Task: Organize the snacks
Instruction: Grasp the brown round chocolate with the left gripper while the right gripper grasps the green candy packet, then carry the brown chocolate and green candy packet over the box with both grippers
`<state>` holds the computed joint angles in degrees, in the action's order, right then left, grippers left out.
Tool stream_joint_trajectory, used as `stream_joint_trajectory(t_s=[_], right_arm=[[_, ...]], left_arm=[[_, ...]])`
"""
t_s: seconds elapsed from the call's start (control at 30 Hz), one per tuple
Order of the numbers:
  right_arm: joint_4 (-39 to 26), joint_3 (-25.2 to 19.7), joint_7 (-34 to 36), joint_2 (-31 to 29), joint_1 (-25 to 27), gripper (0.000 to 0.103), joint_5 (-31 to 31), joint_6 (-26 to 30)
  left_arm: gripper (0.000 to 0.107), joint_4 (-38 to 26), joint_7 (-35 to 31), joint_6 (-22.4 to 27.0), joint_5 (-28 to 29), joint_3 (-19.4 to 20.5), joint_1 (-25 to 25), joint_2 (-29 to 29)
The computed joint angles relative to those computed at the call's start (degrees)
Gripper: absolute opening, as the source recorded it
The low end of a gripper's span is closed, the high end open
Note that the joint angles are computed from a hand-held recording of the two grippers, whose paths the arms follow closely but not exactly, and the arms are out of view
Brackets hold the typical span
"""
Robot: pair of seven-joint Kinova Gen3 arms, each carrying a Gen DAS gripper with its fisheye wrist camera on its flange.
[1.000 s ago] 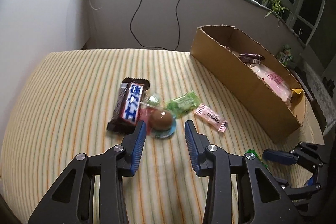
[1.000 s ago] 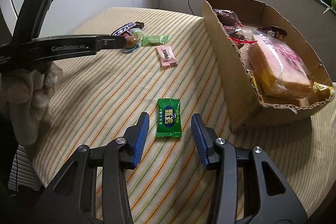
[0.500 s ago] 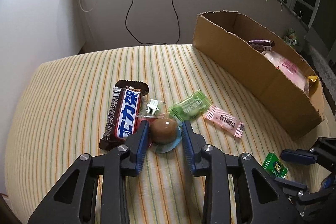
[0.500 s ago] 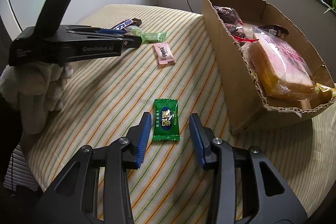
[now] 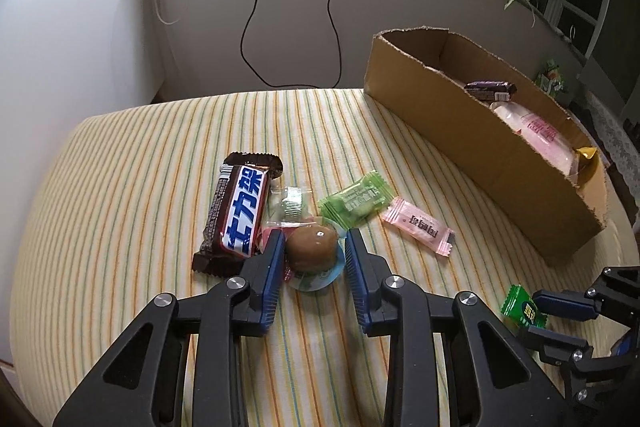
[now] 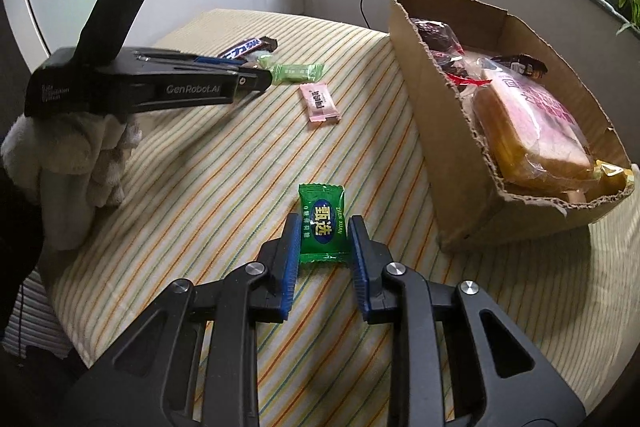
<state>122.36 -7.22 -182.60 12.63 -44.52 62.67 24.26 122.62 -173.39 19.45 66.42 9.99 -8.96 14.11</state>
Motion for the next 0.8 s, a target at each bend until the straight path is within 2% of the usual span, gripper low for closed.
stream_joint_trajectory(t_s=[0.17,0.37,0.57,0.8], right_arm=[[0.6,-0.4,-2.5,-1.3,-0.3,0.025,2.1,0.3],[1.4,-1.9,-6.9,-2.9,0.0,0.025,5.9,1.0],[2.2,-4.1,-9.2,-5.4,1.7,0.025,7.8,2.5],[3.7,-6.4,-10.9,-9.0,4.1,0.025,8.9,4.6]], left_arm=[[0.029,0.9,-2.1,1.6,2.4,-0.6,-0.4,-1.6],[0.029,1.6,-4.5,4.2,5.3,-3.2,1.1,-4.1],[0.029,1.6,-5.8,6.4,7.2,-5.3,2.8,-5.5],[0.029,1.4,-6.7,7.7,9.4,-5.8,5.2,-6.3]])
